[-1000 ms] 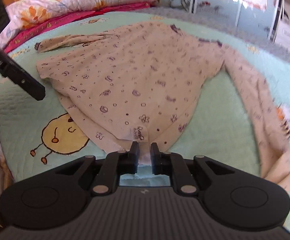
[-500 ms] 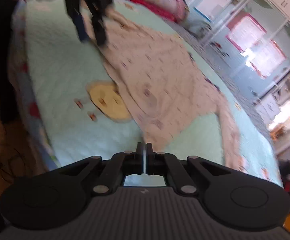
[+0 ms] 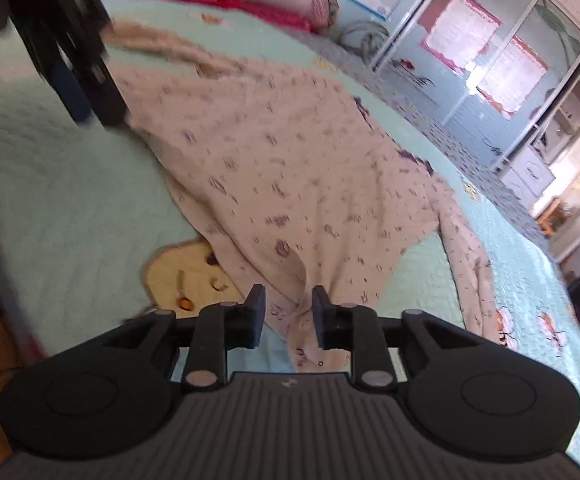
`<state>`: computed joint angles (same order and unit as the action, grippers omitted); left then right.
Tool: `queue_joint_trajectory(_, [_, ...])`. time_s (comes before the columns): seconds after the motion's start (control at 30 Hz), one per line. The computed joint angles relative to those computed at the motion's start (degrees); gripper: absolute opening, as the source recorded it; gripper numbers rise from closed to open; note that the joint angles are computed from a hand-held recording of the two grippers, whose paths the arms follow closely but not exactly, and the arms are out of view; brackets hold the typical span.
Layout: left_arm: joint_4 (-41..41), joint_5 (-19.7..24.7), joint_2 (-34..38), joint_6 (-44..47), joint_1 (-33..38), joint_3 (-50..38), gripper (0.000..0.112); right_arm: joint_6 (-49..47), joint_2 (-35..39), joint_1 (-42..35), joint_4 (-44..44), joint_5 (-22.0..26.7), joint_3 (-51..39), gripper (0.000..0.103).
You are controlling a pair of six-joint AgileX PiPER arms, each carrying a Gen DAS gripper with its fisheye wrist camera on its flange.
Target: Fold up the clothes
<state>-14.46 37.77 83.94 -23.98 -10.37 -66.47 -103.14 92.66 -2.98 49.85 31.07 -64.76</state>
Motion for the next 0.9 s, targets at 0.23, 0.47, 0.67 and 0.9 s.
queue_joint_trajectory(0.23, [4.47,-1.26,-3.48,-0.35,7.18,4.0,0.073,-11.39,-2.74,-7.69,11.38,-5.68,4.43,0.001])
queue_joint_trajectory(0.47, [25.45,-0.25,-6.78,-5.08,4.22,7.52,0.073,-9.84,-7.22,-12.75,17.28,1.44,8.03,0.047])
queue_joint_trajectory(0.67, [56.73,0.82,-7.19,-14.06,-4.27,11.86,0.073,-9.25,-5.11,-7.88,15.41,-5.81,9.42,0.048])
queue_joint_trajectory(0.9, [67.27,-2.52,-5.51,-21.66,-3.43,15.14,0.073,0.98,-2.63,-8.34,11.17,-5.37,5.6,0.048])
